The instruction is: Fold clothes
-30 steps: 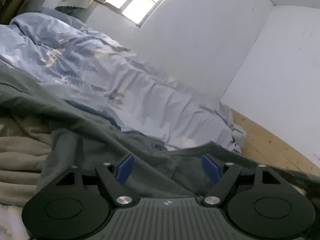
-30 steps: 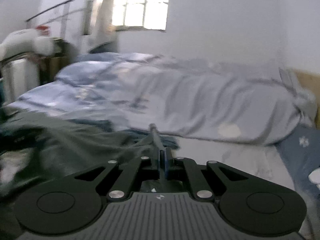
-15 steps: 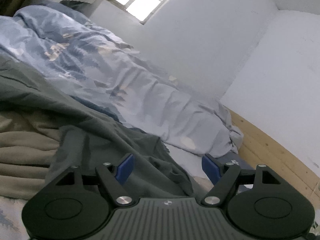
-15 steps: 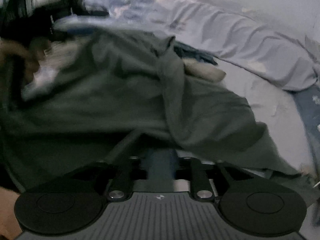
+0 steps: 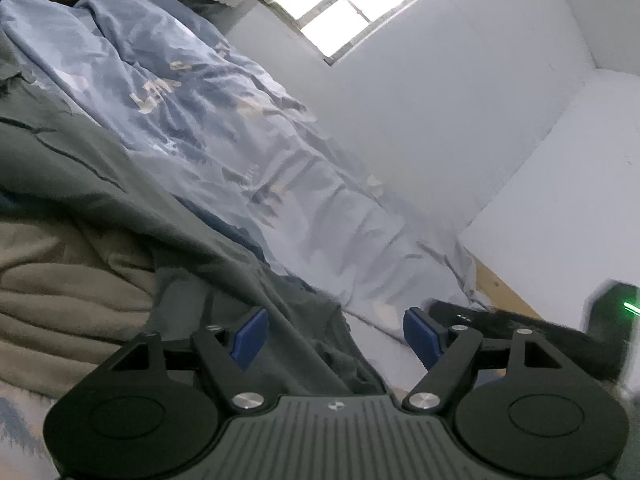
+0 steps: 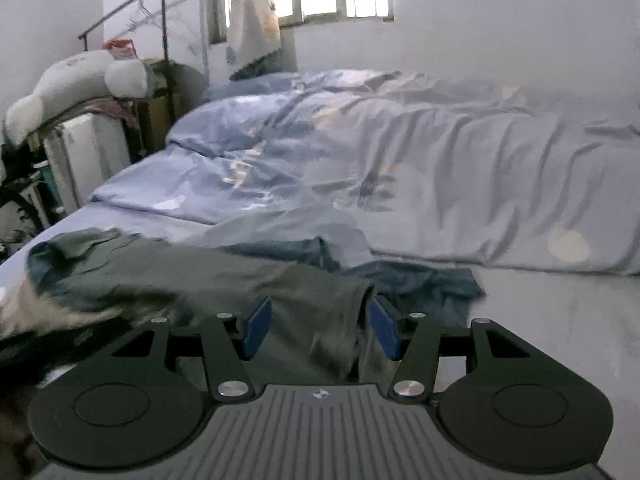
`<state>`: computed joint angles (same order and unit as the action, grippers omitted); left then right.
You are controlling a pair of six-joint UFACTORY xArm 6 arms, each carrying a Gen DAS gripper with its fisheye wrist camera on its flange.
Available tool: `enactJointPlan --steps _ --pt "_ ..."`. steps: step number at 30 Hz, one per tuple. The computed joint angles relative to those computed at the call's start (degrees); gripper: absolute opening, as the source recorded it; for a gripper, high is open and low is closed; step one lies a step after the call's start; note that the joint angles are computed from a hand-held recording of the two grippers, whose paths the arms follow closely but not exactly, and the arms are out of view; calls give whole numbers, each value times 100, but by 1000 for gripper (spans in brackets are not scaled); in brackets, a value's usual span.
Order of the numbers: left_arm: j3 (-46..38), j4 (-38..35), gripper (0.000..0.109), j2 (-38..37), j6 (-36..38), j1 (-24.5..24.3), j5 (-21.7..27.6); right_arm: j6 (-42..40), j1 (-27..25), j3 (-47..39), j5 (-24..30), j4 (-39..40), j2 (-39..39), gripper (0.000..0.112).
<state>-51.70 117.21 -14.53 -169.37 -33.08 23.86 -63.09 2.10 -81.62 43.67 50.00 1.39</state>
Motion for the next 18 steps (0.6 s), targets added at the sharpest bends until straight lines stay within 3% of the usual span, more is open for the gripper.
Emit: enactJointPlan --steps 6,12,15,17,18 --pt "10 76 75 -20 -206 129 -108 1146 405 -1452 -306 -1337 1620 56" --pt "31 155 75 -34 -402 233 -207 1577 573 -1850 -583 -2258 2297 56" --pt "64 146 75 -54 -458 261 -217 1496 599 -1831 -635 -2212 2344 54" --pt "78 145 75 -70 -468 265 -217 1397 611 -1867 -566 -2177 2385 31" --pt "81 148 75 -78 -459 261 -217 1389 634 -1848 -550 -2275 2384 13"
